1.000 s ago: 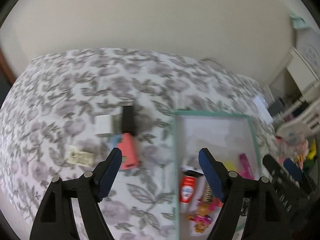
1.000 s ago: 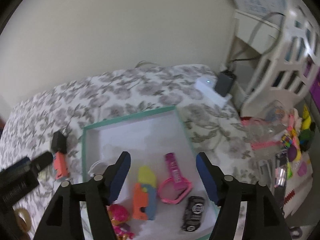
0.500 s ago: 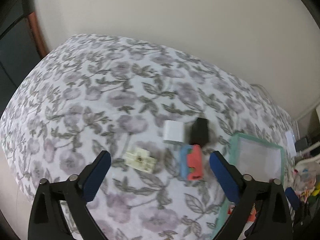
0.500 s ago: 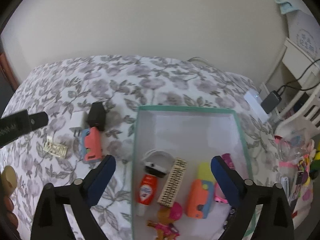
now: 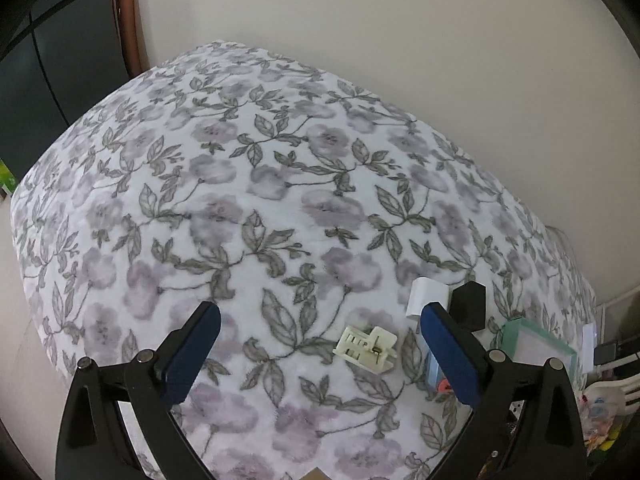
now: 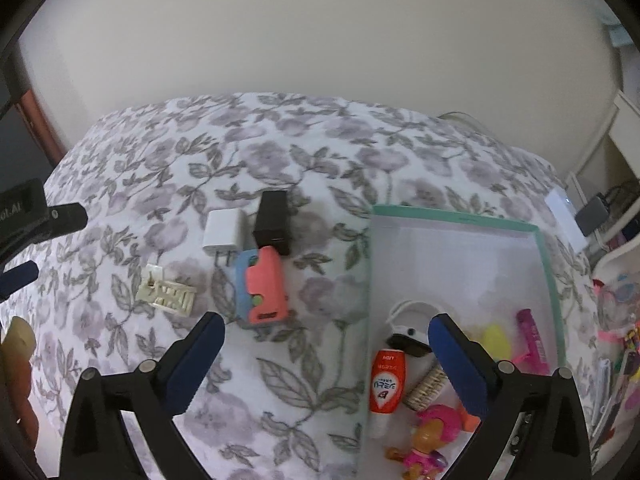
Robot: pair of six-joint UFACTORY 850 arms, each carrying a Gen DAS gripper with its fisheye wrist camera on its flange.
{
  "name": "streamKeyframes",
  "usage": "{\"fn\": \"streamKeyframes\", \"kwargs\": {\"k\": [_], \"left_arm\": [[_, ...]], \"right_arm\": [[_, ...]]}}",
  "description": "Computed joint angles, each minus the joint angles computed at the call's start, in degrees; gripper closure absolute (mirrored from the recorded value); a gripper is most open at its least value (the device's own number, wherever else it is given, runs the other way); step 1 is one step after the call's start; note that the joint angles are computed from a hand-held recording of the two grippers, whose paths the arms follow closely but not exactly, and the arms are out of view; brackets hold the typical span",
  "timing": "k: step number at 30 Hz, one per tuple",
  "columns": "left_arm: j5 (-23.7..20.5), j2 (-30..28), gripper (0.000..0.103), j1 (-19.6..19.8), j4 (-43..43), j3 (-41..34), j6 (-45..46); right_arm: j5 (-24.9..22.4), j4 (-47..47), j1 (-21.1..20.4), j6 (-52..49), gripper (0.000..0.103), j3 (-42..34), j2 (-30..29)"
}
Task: Organize rigid objects
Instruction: 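Open the left tool to drop the gold box and move both tools to the pile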
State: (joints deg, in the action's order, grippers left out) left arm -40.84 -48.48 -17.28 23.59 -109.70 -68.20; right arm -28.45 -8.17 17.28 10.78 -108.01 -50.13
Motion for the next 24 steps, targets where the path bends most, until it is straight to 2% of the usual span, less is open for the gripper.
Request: {"fn": "streamKeyframes", "kwargs": {"k": [3,6,10,19,24], "left_arm": [[0.0,-0.4,0.003,0.4,-1.5,-0.3,1.2],[0.2,-1.2,0.003,0.8,-4.6,-1.1,4.2],[-1.4,-4.1,0.003,0.9,-8.6,-4.3,9.3],[-4.6,-10.2,0.003,1.1,-16.8,-12.1,19.0],[-5.9,-12.3,0.003,1.1,-18.3,-14.7,21.2]], "right_arm": [[-0.8,-1.6,0.4,1.0,0.0,-1.1,-0.9],[-1.7,1.2,0.1,-0.3,0.0,-2.7,-2.1],[-3.1,5.4,-0.3,-2.0,0.0,-4.8,-3.7],[-5.8,8.2,0.3,-4.8,0.0,-11.4,-8.7],[-7.3,7.7,0.9,-5.1,0.007,-14.6,-11.4]]}}
